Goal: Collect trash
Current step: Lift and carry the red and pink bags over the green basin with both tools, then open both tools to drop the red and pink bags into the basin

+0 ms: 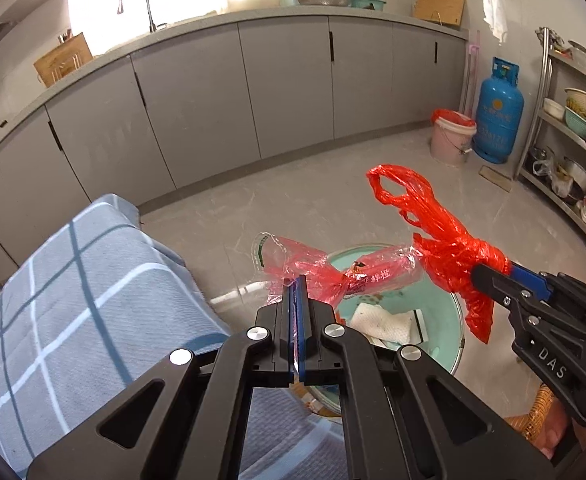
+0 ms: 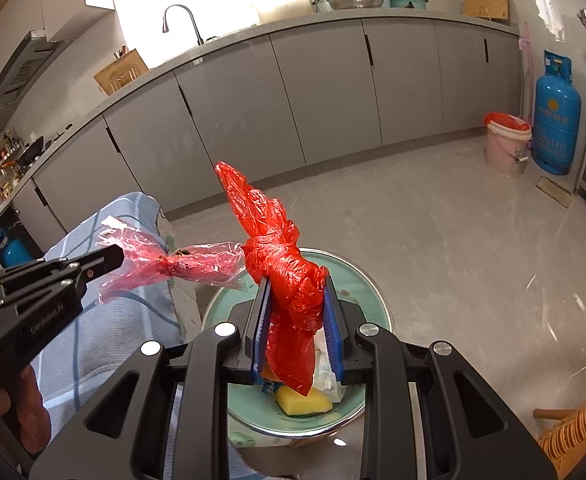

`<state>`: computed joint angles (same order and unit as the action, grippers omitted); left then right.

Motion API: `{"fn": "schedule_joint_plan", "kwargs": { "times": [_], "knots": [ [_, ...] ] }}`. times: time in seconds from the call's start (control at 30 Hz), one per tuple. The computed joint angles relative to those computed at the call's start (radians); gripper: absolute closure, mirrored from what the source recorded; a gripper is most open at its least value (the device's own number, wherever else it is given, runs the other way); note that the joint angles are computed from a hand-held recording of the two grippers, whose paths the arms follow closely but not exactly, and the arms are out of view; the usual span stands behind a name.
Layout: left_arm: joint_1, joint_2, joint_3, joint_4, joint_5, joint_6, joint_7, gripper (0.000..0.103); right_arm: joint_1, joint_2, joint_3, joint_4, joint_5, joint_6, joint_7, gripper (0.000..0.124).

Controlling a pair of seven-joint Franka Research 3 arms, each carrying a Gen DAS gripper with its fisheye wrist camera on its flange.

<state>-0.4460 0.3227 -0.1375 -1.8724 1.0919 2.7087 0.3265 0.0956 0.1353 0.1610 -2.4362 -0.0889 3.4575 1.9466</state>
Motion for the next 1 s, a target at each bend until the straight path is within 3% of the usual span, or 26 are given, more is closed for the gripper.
{"fn": "schedule_joint_plan", "kwargs": {
  "times": [0.13, 0.2, 0.27, 0.33, 0.37, 0.4, 0.47, 0.53, 0.63, 0.8, 1.0],
  "knots": [
    [0.002, 0.043, -0.005, 0.032, -0.043, 0.011, 0.042, 0.101, -0.027, 0.032, 0.015, 0.031, -0.022, -0.026, 0.01, 0.097],
    [-0.004, 0.062, 0.0, 0.044, -0.056, 0.012, 0.056, 0.1, -0.095, 0.05, 0.065, 0.047, -0.096, -0.039, 0.061, 0.096],
    [-0.011, 0.072, 0.007, 0.05, -0.066, 0.015, 0.063, 0.096, -0.068, 0.061, 0.048, 0.051, -0.025, -0.038, -0.002, 0.091],
    [-0.003, 0.075, 0.004, 0.044, -0.1, 0.029, 0.092, 0.071, -0.104, 0.071, 0.071, 0.044, -0.052, -0.006, 0.036, 0.064],
    [-0.011, 0.072, 0.014, 0.04, -0.092, 0.031, 0.083, 0.049, -0.101, 0.069, 0.068, 0.036, -0.03, 0.008, 0.03, 0.063],
    [-0.036, 0.063, 0.038, 0.034, -0.049, 0.014, 0.033, 0.036, -0.095, 0.065, 0.06, 0.029, -0.027, 0.012, 0.031, 0.063],
    [-0.025, 0.052, 0.029, 0.02, -0.049, 0.029, 0.036, 0.036, -0.125, 0.057, 0.077, 0.016, -0.065, 0.02, 0.072, 0.063],
    [-0.027, 0.038, 0.026, 0.007, -0.042, 0.022, 0.033, 0.034, -0.127, 0.043, 0.071, -0.003, -0.082, 0.036, 0.098, 0.054],
    [-0.03, 0.007, 0.026, -0.021, -0.009, 0.011, -0.003, 0.022, -0.114, 0.009, 0.047, -0.037, -0.106, 0.058, 0.139, 0.052],
    [-0.012, -0.09, 0.005, -0.109, 0.056, -0.007, -0.088, 0.014, -0.036, -0.095, -0.021, -0.123, -0.054, 0.086, 0.134, 0.048],
    [0.048, -0.246, -0.045, -0.25, 0.148, -0.023, -0.238, 0.012, 0.06, -0.21, -0.052, -0.207, 0.114, 0.11, 0.002, 0.045]
  ]
}}
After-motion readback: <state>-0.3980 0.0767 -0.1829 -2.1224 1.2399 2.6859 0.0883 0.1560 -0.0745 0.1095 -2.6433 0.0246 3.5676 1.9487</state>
